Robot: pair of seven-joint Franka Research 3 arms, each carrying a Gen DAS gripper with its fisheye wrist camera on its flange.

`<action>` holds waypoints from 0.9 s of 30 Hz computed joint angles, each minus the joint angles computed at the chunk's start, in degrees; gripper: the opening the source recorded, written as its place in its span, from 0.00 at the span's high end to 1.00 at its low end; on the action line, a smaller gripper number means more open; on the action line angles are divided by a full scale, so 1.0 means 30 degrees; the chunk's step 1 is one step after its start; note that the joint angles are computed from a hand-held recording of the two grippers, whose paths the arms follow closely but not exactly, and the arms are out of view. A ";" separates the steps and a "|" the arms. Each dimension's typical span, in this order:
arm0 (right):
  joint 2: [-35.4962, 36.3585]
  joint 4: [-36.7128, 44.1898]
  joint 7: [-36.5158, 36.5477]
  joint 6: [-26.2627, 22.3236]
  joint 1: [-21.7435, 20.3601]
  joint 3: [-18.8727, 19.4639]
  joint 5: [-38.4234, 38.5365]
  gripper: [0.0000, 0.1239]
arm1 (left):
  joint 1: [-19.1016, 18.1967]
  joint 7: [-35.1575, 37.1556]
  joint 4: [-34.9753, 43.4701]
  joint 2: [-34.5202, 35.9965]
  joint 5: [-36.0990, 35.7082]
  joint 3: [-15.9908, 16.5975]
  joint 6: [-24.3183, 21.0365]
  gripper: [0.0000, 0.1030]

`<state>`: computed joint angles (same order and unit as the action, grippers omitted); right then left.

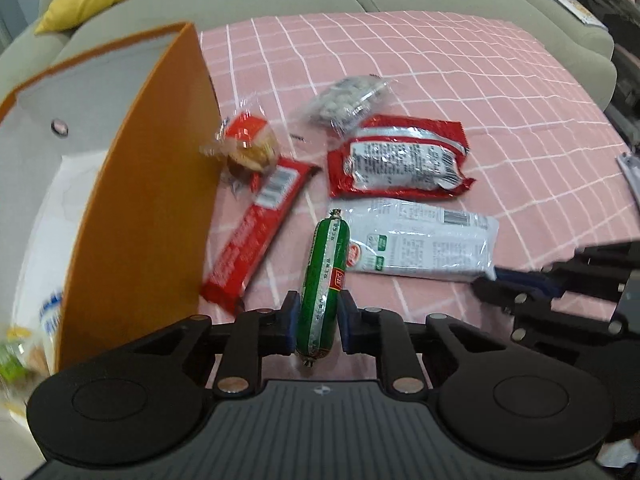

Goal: Organize snacks
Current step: 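Grasp the green sausage stick with the left gripper, then grasp the white milk-drink pouch with the right gripper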

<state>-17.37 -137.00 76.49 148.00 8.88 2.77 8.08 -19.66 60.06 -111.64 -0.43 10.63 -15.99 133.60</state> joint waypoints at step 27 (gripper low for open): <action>-0.2650 -0.1662 -0.4283 -0.0456 0.1801 -0.1021 0.2662 0.52 | -0.0434 0.1626 -0.2069 -0.2195 -0.5649 0.0520 -0.1124 0.74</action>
<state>-25.31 -141.99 63.65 146.63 14.28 -0.29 16.07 -20.97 64.93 -117.84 -7.01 -6.31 -14.43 130.22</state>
